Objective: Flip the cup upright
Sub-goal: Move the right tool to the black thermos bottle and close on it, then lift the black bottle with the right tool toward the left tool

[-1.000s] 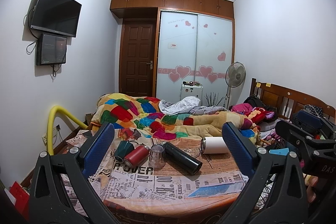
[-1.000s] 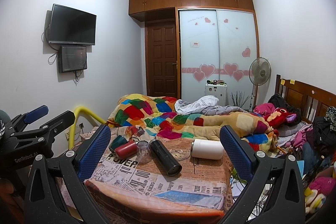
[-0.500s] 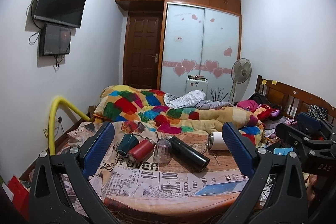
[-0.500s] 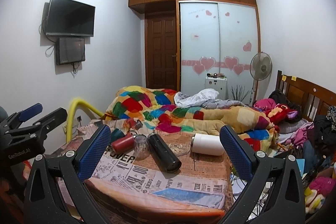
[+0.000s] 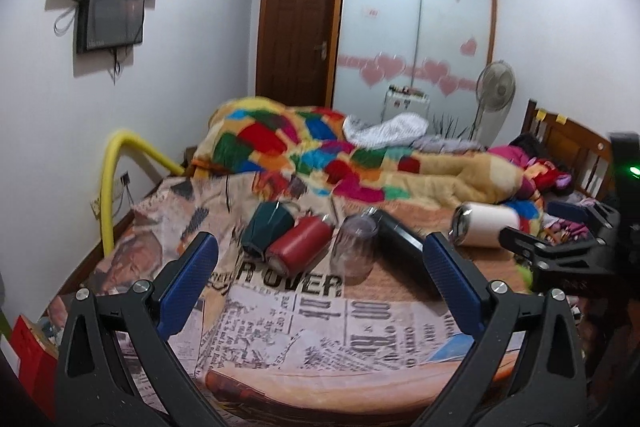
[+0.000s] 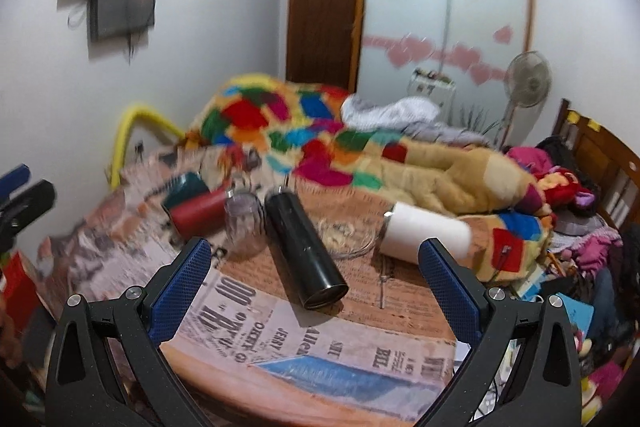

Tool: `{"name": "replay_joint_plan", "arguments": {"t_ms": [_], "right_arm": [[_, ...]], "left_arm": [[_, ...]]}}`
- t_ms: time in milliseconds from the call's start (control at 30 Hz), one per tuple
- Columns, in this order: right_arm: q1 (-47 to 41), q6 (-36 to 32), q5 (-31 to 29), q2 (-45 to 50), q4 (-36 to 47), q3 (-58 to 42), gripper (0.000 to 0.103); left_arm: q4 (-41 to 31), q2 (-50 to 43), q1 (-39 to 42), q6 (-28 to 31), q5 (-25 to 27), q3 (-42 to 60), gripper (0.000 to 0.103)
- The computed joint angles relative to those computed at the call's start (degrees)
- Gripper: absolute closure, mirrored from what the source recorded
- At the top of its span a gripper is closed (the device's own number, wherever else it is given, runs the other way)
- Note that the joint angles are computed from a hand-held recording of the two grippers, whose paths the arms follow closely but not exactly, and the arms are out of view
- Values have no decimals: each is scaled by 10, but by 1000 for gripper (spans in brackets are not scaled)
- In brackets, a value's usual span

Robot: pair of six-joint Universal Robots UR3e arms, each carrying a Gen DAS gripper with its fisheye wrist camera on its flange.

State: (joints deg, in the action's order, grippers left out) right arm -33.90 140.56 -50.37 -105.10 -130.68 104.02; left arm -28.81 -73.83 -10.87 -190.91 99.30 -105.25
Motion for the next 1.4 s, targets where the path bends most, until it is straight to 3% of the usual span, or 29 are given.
{"name": "replay_joint_plan", "arguments": {"t_ms": [167,367,533,733,800,1067,1400], "right_arm": [[111,3,-110,173,-16,-118,0],[184,-7,-188,365,89,-320,9],[204,-15,-215,460,179,-443,18],[219,-30,-238,507,220,-506,29],[222,-35,-242,520,236,-526,38],[226,-33,-249,524,224,-525,40],[184,-52,-209,405,187,-415,41]], "left_arm": [[30,-54,30,1,-23,-25,0],[57,-113,40,-2,-30,-36,0],[77,-141,46,-4,-33,-45,0],[82,-159,59,-11,-45,-49,0],[83,-164,60,-15,-45,-48,0],[79,-157,61,-21,-42,-53,0],[49,-108,53,-30,-34,-47,0]]}}
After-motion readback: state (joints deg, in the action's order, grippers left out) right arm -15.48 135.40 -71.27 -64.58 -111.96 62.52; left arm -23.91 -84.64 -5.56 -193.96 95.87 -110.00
